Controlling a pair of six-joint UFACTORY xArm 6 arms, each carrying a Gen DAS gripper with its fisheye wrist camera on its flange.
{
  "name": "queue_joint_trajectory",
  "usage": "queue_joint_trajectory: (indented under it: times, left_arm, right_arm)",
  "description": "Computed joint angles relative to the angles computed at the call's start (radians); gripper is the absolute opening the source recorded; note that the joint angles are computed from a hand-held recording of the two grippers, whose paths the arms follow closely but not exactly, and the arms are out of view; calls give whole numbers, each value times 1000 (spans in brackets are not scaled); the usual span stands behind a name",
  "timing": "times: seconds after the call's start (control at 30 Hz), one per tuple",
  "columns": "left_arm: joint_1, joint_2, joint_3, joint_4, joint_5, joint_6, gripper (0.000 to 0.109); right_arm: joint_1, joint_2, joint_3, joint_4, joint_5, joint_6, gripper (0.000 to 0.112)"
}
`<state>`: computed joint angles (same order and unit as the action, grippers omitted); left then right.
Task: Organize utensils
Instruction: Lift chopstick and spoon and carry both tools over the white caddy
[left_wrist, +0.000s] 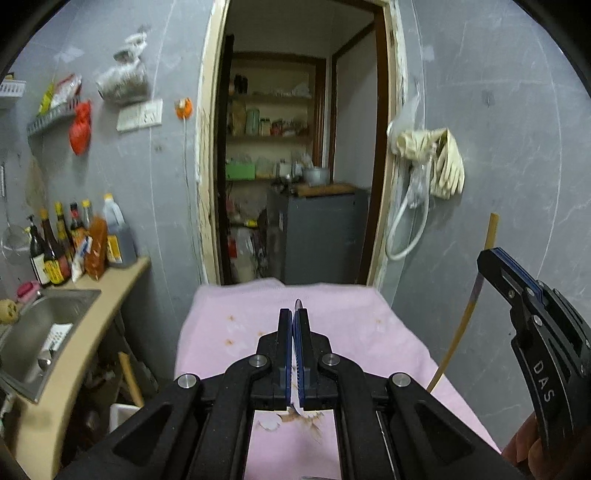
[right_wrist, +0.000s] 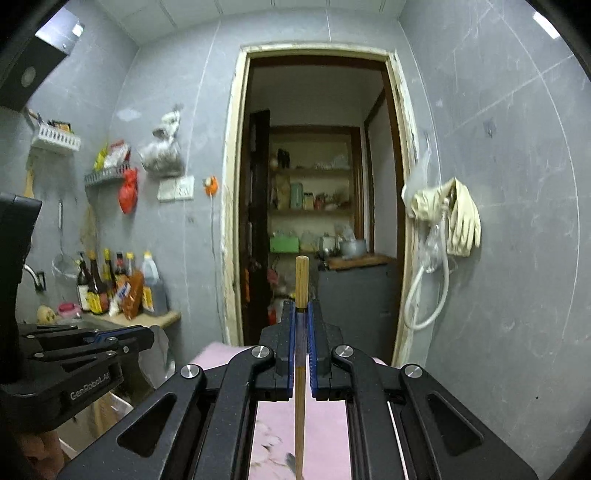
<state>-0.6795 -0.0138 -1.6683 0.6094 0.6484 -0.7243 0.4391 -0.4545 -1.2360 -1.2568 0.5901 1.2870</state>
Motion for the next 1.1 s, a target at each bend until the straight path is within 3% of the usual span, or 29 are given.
queue_joint_trajectory:
  times: [0.3, 0.6, 0.93, 1.1]
  left_arm:
    - [47, -148, 81, 112, -22, -47, 2]
    - [97, -298, 187, 214, 5, -110, 2]
    - [98, -374, 287, 311, 58, -161, 2]
    - [95, -371, 314, 368, 57, -172, 2]
  right_arm:
    - [124, 72, -152, -67, 6, 50, 6]
    - [202, 160, -245, -107, -69, 121, 6]
    - [179, 209, -214, -82, -213, 228, 6]
    - [164, 242, -194, -51, -232, 208, 6]
